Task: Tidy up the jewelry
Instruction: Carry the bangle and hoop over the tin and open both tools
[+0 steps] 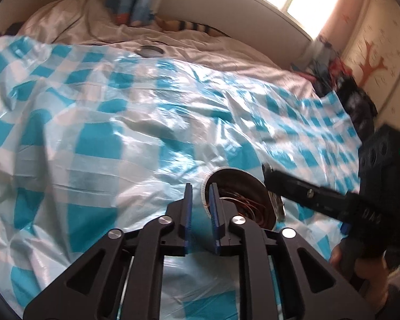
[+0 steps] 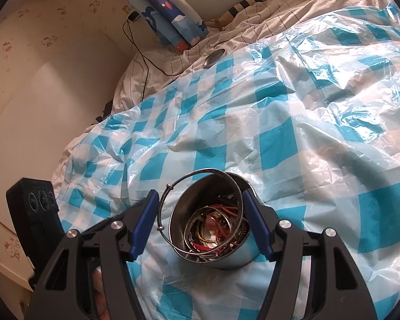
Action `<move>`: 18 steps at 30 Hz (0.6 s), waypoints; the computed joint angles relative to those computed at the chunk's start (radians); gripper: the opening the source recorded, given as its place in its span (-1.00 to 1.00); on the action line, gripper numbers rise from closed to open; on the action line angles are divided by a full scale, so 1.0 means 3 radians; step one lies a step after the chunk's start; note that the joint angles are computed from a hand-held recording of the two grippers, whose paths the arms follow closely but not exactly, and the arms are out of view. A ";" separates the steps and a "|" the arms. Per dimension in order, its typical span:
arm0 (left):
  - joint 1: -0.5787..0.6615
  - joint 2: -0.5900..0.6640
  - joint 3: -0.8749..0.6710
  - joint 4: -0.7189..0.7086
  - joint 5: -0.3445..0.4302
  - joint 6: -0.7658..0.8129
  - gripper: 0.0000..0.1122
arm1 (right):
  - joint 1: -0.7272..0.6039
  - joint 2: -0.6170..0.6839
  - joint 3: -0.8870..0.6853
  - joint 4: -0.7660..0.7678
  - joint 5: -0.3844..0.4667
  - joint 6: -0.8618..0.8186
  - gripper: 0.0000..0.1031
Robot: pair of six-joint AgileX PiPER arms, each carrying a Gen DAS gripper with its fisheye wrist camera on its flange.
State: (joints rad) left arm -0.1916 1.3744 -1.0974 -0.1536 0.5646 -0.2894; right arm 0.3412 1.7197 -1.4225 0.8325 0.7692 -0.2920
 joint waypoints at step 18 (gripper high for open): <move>-0.0023 -0.0354 0.0093 -0.0091 0.0599 0.0374 -0.15 | 0.0113 -0.0285 -0.0007 -0.0606 0.0128 0.0280 0.49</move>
State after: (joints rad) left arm -0.1985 1.2683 -1.0696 -0.1808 0.7444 -0.1772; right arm 0.3752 1.6342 -1.4245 0.6508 0.8076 -0.2082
